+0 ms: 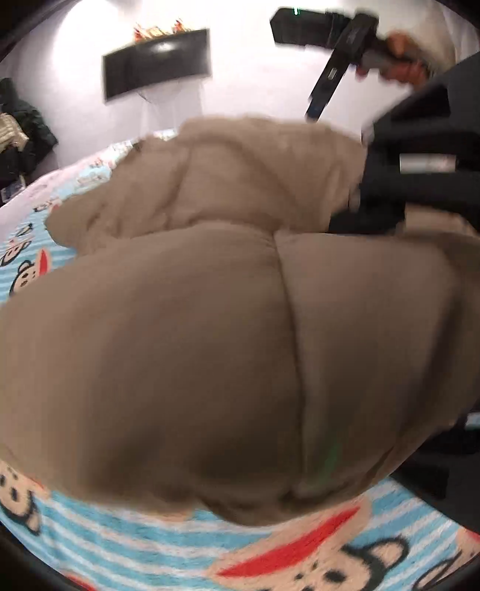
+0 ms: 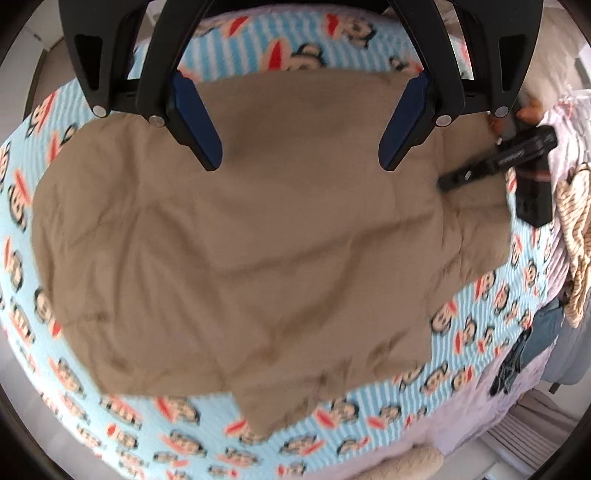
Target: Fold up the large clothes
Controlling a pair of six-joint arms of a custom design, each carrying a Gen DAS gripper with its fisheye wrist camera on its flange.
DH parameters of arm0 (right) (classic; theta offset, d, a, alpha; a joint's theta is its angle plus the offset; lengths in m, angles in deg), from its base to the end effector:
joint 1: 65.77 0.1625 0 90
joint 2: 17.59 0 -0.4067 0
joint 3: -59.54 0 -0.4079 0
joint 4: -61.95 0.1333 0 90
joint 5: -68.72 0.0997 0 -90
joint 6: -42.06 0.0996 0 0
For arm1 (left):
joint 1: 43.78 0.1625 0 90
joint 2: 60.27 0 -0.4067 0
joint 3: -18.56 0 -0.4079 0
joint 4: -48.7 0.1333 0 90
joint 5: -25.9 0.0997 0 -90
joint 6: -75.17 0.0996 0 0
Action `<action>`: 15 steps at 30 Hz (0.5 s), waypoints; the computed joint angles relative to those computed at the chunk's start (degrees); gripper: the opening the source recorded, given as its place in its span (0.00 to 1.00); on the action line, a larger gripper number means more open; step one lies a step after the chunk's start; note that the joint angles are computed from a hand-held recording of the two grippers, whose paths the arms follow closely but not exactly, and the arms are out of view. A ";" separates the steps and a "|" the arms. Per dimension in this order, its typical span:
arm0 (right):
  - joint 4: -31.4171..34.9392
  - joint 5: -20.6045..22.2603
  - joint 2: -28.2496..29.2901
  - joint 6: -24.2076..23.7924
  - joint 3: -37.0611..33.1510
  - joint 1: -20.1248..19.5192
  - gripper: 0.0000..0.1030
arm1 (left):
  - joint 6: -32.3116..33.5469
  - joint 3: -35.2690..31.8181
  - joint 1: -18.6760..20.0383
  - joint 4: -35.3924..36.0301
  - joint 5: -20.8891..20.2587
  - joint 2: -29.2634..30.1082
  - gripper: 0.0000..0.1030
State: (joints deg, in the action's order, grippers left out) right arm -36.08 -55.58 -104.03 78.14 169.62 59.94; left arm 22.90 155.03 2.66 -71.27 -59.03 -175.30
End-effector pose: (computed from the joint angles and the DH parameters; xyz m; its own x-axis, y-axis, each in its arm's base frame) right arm 0.3386 -0.3389 0.2988 -0.8016 -0.0287 0.5971 -0.1114 0.9885 -0.1022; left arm -0.1182 -0.3305 0.2986 -0.9862 -0.1526 0.0638 -0.1610 0.9739 -0.1599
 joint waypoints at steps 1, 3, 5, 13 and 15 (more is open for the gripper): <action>-1.38 -0.98 -0.13 -1.27 0.25 -0.10 0.82 | -0.33 -0.22 -0.47 0.25 0.30 -0.18 0.33; -4.01 -2.21 -0.19 -4.44 0.71 -0.76 0.40 | -1.43 -1.45 -2.30 2.13 1.68 0.39 0.29; -6.21 -2.78 -0.04 -6.97 1.27 -1.84 0.26 | -2.64 -2.76 -4.70 3.82 3.15 0.78 0.27; -20.47 -1.37 1.77 -19.29 4.28 -7.69 0.23 | -8.38 -9.95 -15.04 6.94 7.97 4.04 0.27; -23.47 -0.07 3.02 -21.72 4.14 -9.51 0.23 | -10.23 -12.75 -17.84 7.72 9.24 6.68 0.27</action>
State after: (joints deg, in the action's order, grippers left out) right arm -59.55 -55.65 -101.01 56.43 173.76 50.43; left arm 12.67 142.28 -15.18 -63.55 -49.79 -168.62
